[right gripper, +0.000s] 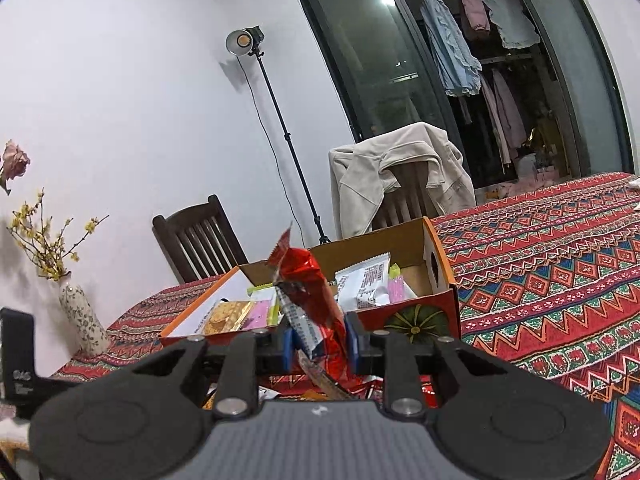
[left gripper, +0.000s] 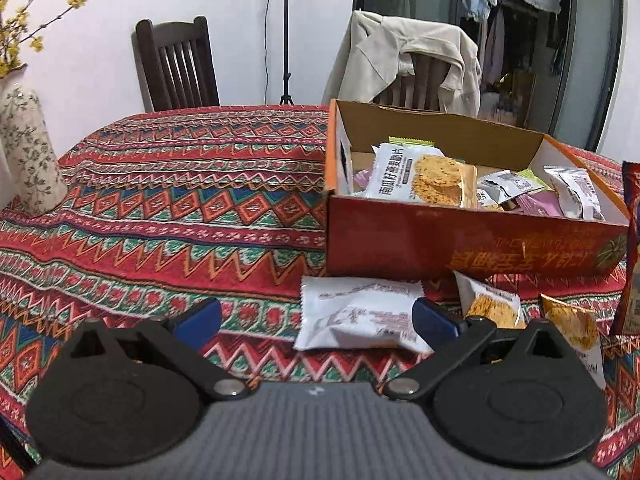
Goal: Organize snacks
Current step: 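Grasp a red snack packet with the right gripper while the left grasps a white packet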
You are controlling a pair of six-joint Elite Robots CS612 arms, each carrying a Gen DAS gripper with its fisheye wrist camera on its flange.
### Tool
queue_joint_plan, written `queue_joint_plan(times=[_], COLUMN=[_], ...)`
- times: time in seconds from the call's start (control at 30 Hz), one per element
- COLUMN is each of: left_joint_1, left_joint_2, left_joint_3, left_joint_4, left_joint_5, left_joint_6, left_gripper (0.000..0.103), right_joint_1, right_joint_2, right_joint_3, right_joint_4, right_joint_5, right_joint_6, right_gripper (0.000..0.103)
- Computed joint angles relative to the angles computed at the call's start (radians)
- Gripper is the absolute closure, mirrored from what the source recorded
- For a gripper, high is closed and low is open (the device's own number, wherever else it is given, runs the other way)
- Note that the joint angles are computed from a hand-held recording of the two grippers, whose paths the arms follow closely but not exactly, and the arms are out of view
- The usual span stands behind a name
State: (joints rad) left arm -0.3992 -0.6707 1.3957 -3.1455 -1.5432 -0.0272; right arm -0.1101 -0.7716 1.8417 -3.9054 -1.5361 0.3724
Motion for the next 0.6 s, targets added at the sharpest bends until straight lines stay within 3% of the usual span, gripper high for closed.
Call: queue_joint_plan(times=[0.33,0.6], left_joint_1=[-0.012,-0.013], left_joint_2=[0.035,0.043], left_joint_3=[-0.057,-0.05], left_joint_4=[0.093,0.054], left_joint_5=[0.021,0.008], left_joint_6=[-0.016,0.004], left_gripper=[0.0,0.0], right_joint_1=[0.005,0.007], right_joint_2=[0.003,0.004], right_joint_3=[-0.002,-0.003], right_joint_4=[-0.003,-0.003], right_joint_5=[0.0,-0.001], right_joint_6=[-0.022,-0.033], right_gripper=[0.078,0.078])
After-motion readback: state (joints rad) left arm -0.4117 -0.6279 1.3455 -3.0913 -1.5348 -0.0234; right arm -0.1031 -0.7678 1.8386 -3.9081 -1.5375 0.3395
